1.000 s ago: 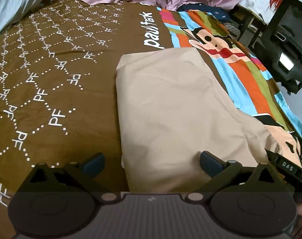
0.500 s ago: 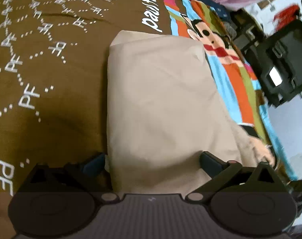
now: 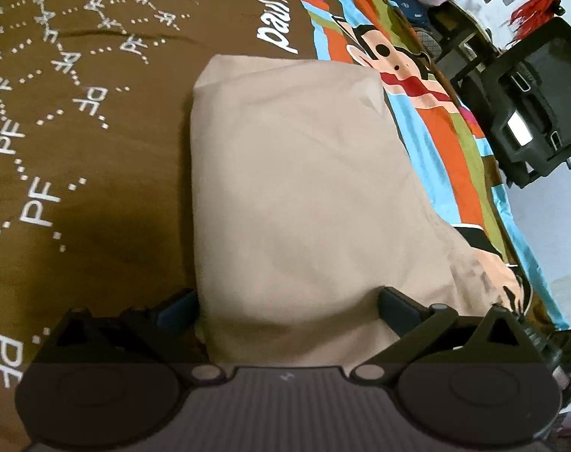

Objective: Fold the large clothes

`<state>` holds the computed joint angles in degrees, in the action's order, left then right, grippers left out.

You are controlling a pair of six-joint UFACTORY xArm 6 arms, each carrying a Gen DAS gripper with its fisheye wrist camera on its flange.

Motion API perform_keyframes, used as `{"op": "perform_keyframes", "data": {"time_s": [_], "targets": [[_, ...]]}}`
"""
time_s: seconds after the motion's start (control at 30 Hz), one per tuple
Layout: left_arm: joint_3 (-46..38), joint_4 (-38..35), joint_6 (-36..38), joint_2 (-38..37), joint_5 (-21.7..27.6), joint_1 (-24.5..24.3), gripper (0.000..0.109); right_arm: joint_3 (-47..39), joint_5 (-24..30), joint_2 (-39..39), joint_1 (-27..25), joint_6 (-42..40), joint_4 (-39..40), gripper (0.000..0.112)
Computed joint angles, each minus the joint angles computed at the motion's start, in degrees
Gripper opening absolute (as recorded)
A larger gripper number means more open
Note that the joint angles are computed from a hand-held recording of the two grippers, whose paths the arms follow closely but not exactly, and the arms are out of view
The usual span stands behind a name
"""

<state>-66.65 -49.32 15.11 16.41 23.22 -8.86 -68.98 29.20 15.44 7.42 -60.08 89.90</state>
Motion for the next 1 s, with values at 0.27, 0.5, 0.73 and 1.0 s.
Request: {"op": "perform_keyframes", "data": {"time_s": [0.27,0.5,0.73,1.0], "targets": [[-1.41,5.15,-3.38,0.71,-0.1,-1.11,0.1,0.14,-4.11,0.23,2.64,-4.73,-0.4,0.032],[2.44,11.87,-5.15,-3.11,-5.52,-3.03,0.078,2.69,-1.16,-2.7,3.26,-14.09,5.23,0.013],[5.2,5.77,5.37,-6.04,-12.22,-4.74,0.064,2.52,-4.34,-6.26,8.75,-24.71,10.14,0.01],[4.98,-11.07,24.82,-8.27,-22.33,-2.05,0.06,-10.44,-8.78,0.35,15.97,-31.27,11.29,0.008]]}}
